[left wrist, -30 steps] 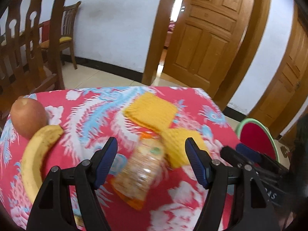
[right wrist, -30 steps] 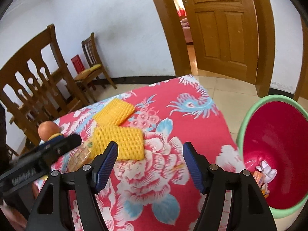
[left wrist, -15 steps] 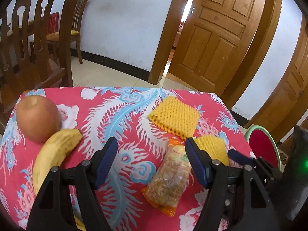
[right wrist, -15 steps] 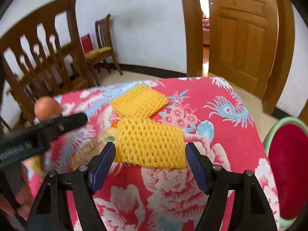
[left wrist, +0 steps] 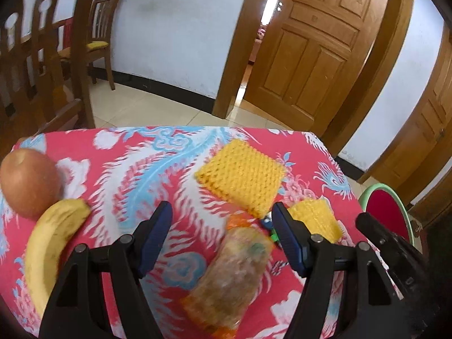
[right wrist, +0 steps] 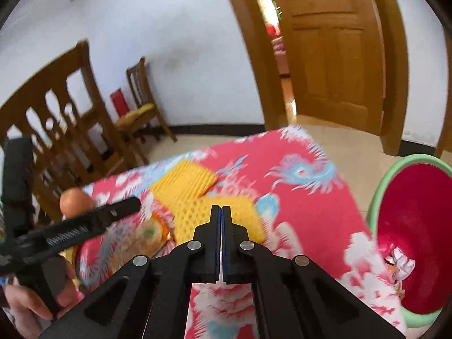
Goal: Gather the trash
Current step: 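Grasp a yellow foam net with the right tool while the left tool grasps another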
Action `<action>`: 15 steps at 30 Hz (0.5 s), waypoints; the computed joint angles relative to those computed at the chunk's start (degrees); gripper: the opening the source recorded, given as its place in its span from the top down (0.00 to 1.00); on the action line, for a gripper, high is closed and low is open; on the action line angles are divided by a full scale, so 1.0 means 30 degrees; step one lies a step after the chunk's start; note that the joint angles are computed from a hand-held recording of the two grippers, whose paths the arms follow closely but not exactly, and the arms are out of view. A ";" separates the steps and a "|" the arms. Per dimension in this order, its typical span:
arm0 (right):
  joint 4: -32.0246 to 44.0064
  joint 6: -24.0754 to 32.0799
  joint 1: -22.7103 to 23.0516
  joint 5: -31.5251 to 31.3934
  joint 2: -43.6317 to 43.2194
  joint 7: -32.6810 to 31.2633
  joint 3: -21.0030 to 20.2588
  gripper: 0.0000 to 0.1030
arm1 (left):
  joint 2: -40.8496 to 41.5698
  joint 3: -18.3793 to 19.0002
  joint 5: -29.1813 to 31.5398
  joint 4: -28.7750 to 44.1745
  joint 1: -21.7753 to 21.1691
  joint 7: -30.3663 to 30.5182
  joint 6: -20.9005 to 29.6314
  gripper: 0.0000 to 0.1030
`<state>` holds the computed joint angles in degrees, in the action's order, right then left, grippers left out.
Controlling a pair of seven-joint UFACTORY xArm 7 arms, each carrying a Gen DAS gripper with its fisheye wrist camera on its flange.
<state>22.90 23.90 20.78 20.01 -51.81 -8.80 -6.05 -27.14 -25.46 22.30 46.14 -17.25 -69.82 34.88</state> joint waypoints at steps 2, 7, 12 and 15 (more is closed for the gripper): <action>0.0133 0.0249 0.0605 0.0279 0.0133 -0.0668 -0.0894 0.98 | 0.0496 -0.0183 0.0190 0.0382 0.0167 -0.0248 -0.0148 0.30; 0.1571 0.2444 0.0443 0.0371 0.2240 -0.0624 0.0190 0.34 | 0.0790 -0.0178 0.0728 0.0792 0.0279 -0.0749 0.0193 0.30; 0.1521 0.1684 -0.2323 -0.2926 0.2224 0.1701 0.4477 0.19 | -0.0107 0.0377 0.0335 0.0156 0.0286 -0.0774 -0.0381 0.30; 0.1942 0.1854 -0.1413 -0.2991 0.3171 0.1757 0.3469 0.25 | -0.0318 0.0507 -0.0162 -0.0144 0.0182 -0.0534 -0.0706 0.30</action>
